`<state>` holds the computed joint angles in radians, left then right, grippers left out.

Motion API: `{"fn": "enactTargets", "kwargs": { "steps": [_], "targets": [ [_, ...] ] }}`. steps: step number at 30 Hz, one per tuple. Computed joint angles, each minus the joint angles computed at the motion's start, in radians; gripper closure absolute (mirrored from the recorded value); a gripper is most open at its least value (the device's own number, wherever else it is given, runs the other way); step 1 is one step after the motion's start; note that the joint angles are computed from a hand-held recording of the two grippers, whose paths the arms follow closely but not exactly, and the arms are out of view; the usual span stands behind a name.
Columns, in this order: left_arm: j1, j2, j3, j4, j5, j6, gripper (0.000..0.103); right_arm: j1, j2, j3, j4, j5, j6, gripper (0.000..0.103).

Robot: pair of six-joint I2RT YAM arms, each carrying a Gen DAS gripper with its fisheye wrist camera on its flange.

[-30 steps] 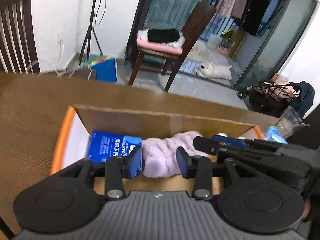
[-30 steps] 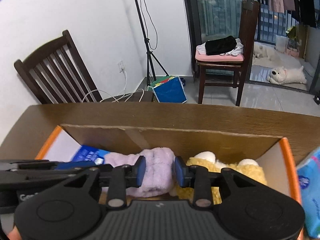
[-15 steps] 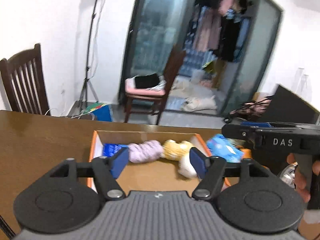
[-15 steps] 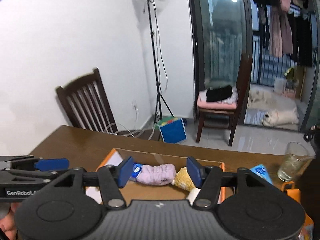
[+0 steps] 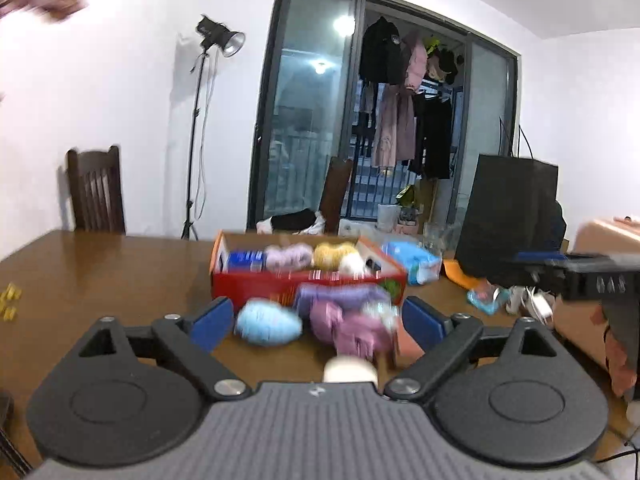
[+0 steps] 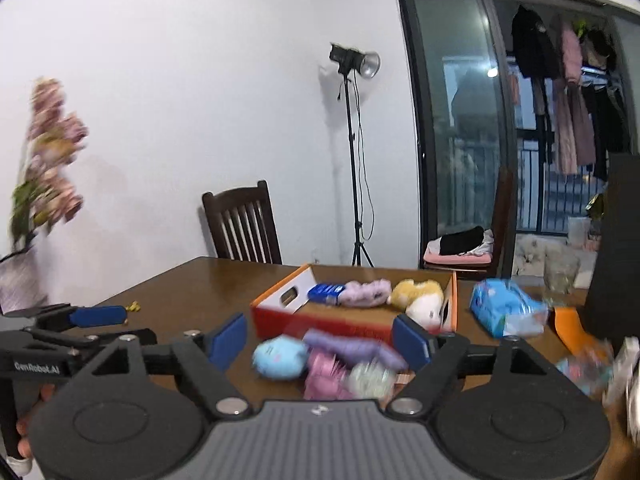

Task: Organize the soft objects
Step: 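Move back over the table and close the grippers on the pink satin scrunchie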

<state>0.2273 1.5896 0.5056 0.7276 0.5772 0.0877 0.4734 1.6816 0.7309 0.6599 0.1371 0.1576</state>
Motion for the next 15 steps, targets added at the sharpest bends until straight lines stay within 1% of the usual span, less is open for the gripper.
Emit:
{"fn": "enactTargets", "kwargs": {
  "steps": [2,4,5,7,8,12,15],
  "targets": [
    [0.029,-0.011,-0.088,0.039,0.013,0.033,0.009,0.060,0.013,-0.123,0.134,0.067,0.042,0.018],
    [0.035,-0.007,-0.150,0.056,-0.004,0.069,0.008,0.115,0.063,-0.219,0.237,0.114,0.131,0.018],
    [0.030,-0.005,-0.163,0.040,-0.028,0.075,0.008,0.130,0.086,-0.234,0.242,0.119,0.168,0.018],
    [0.040,0.014,-0.169,0.020,-0.018,0.090,0.008,0.163,0.128,-0.252,0.246,0.131,0.198,0.018],
    [0.043,0.023,-0.171,0.019,-0.014,0.104,0.008,0.177,0.144,-0.253,0.249,0.139,0.197,0.018],
    [-0.002,0.059,-0.147,0.059,-0.056,0.084,0.008,0.184,0.165,-0.249,0.252,0.164,0.196,0.018],
    [-0.033,0.091,-0.102,0.044,-0.059,0.073,0.008,0.162,0.175,-0.245,0.275,0.166,0.199,0.019]
  ]
}}
